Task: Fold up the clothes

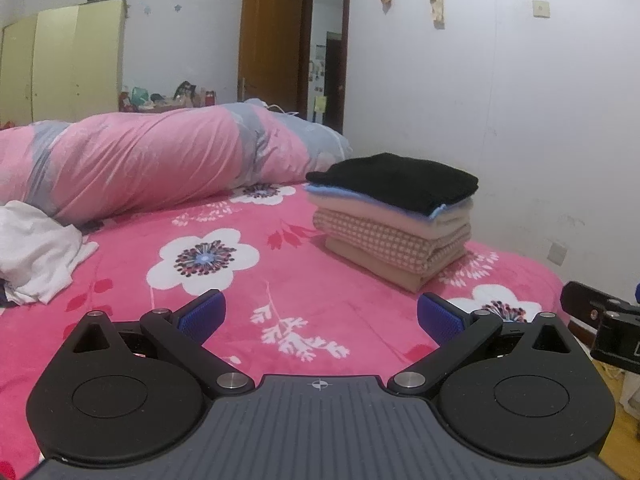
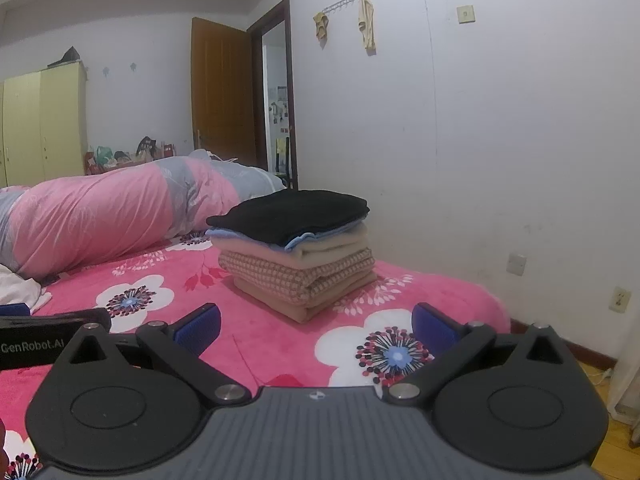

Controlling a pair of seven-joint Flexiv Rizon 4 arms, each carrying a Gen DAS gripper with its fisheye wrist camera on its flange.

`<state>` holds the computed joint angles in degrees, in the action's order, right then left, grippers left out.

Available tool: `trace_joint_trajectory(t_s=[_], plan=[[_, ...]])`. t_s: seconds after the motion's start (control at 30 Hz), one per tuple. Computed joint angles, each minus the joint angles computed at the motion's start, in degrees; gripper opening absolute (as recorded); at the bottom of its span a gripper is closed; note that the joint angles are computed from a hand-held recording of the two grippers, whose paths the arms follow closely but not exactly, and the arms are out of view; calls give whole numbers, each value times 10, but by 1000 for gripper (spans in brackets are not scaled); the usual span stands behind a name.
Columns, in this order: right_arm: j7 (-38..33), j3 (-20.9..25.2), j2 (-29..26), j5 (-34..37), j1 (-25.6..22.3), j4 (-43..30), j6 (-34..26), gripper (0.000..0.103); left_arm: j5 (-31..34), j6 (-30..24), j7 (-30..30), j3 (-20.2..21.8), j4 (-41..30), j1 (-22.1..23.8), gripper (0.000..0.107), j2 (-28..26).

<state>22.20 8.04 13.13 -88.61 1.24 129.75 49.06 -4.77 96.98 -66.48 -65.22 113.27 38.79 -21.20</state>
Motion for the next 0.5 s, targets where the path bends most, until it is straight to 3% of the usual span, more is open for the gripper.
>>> trace_joint_trajectory(t_s=[0.5], plan=[[-10,-1,0,4,-1,5,3,103,-4,-5,0,5,4,-4,103,6]])
